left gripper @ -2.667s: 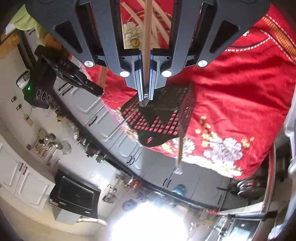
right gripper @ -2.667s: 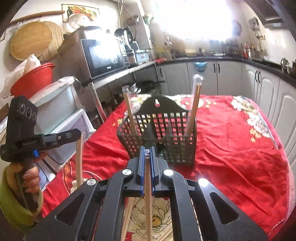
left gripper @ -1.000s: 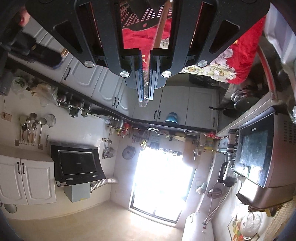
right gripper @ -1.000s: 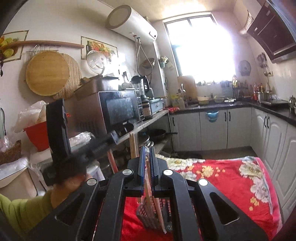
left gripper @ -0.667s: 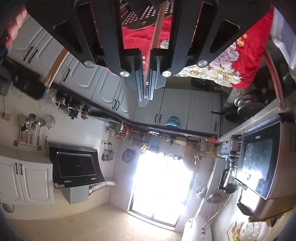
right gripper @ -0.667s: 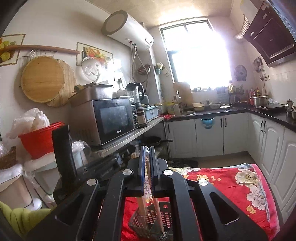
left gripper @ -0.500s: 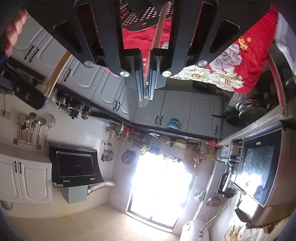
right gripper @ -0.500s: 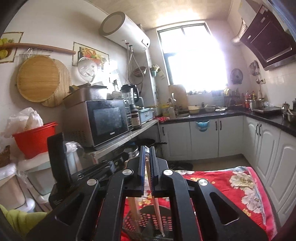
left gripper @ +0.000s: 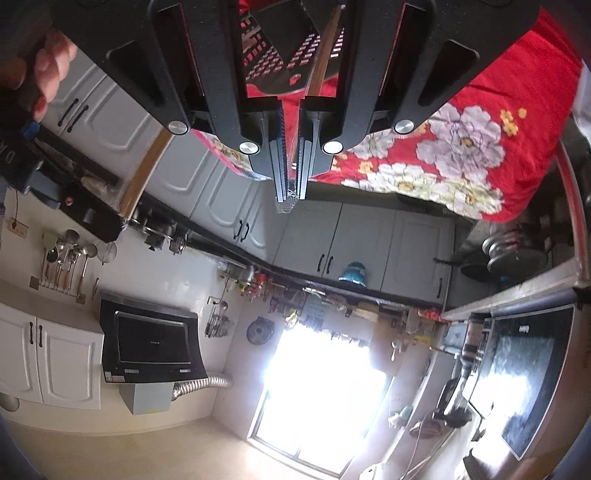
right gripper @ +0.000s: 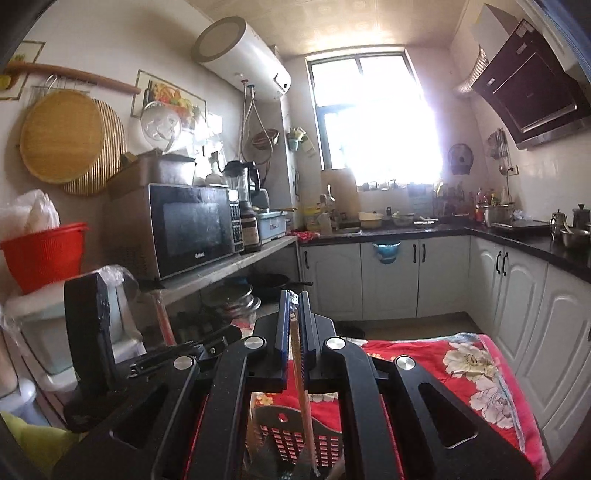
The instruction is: Organize utensils
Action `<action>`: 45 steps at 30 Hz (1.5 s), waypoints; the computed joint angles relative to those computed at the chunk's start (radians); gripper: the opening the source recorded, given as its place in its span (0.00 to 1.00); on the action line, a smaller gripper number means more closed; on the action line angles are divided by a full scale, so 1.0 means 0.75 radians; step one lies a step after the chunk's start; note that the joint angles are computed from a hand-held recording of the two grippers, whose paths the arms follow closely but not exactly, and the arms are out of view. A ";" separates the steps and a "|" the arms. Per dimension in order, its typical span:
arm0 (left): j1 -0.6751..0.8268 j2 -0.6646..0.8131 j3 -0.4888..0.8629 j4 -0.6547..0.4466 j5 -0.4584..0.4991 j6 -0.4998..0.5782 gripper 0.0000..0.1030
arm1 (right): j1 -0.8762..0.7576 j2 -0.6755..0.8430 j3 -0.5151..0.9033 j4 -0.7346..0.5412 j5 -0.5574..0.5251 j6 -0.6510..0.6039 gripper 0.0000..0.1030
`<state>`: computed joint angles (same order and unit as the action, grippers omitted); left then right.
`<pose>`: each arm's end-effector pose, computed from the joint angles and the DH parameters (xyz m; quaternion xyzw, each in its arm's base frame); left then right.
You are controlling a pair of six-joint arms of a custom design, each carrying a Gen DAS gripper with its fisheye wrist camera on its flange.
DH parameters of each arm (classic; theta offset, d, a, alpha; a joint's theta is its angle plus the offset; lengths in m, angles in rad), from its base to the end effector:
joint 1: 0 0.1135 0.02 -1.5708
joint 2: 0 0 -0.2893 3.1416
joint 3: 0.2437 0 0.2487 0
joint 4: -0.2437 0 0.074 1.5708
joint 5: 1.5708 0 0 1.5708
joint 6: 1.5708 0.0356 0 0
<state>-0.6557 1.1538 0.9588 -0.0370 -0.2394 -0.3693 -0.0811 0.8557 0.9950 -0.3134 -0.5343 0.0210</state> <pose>0.2088 -0.1500 0.3652 0.0378 0.7812 -0.2205 0.5828 0.1650 0.0048 0.4067 -0.1318 0.7464 0.1835 0.6259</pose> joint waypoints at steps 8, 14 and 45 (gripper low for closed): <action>0.076 -0.001 -0.061 -0.039 0.101 -0.060 0.02 | 0.020 0.013 -0.130 0.062 0.054 0.026 0.05; 0.110 -0.028 -0.103 -0.065 0.144 -0.079 0.02 | 0.014 0.000 -0.182 0.069 0.059 0.041 0.05; -0.098 -0.295 -0.147 -0.432 -0.070 -0.192 0.68 | -0.211 -0.107 -0.242 -0.237 -0.077 -0.061 0.24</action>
<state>-0.7291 0.9323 0.8484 -0.3609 -0.2918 -0.5133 -0.2396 0.7752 0.8137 -0.4910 -0.5924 -0.0244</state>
